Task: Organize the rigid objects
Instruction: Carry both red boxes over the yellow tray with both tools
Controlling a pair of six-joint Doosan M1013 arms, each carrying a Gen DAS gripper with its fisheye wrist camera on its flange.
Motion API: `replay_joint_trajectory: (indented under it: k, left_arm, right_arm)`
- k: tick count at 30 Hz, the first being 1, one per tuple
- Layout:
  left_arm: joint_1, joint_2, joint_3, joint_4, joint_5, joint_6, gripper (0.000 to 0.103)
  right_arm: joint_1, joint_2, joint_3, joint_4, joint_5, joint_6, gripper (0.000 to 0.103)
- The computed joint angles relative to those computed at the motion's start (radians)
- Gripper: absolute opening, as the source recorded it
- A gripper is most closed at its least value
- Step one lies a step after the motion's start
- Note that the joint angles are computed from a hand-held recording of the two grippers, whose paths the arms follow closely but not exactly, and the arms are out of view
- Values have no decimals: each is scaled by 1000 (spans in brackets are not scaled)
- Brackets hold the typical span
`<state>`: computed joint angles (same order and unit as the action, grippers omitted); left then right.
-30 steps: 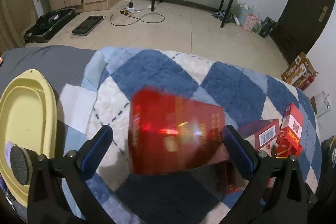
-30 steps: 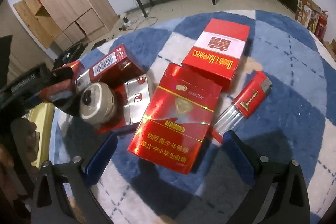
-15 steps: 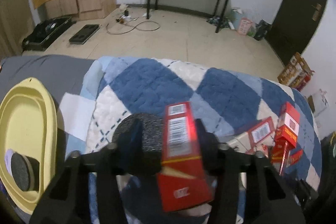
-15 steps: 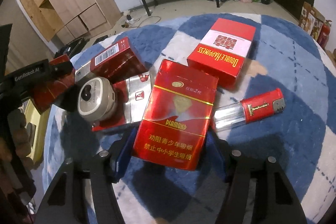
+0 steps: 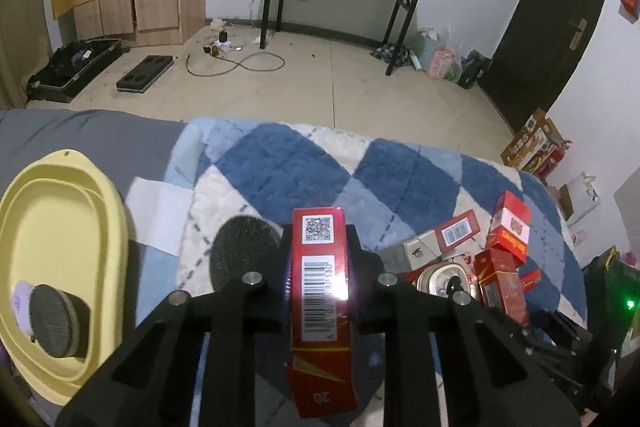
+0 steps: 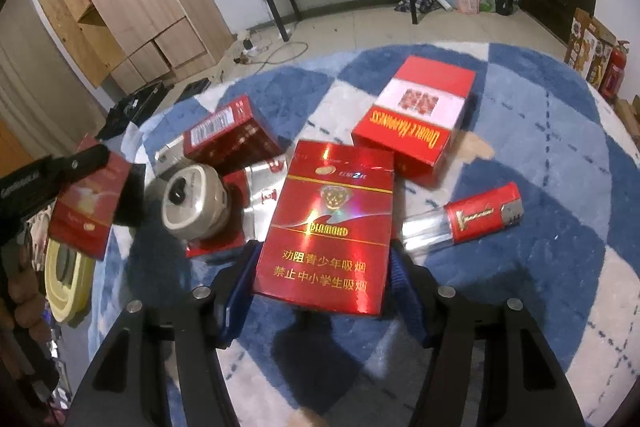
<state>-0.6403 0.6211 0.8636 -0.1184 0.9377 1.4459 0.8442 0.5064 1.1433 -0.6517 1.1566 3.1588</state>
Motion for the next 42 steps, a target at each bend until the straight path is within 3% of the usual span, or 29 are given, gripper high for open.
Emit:
replay_joint_trajectory:
  k: [12,20,30,42]
  left_arm:
    - [33,-107,92,11,-50,8,23]
    - [69,-178,171,29,-89,28,23]
    - [91,-206,232,101,-130,-59,23]
    - [111,-198,212,61,-144,-53,23]
  right_arm:
    - [12,-13,11,-13,6,-3,58]
    - [54,-33,8,-126,37,56,58]
    - [79,-33,5,-160,37,46,57]
    - [76,-23,-9,-156,34,23,57]
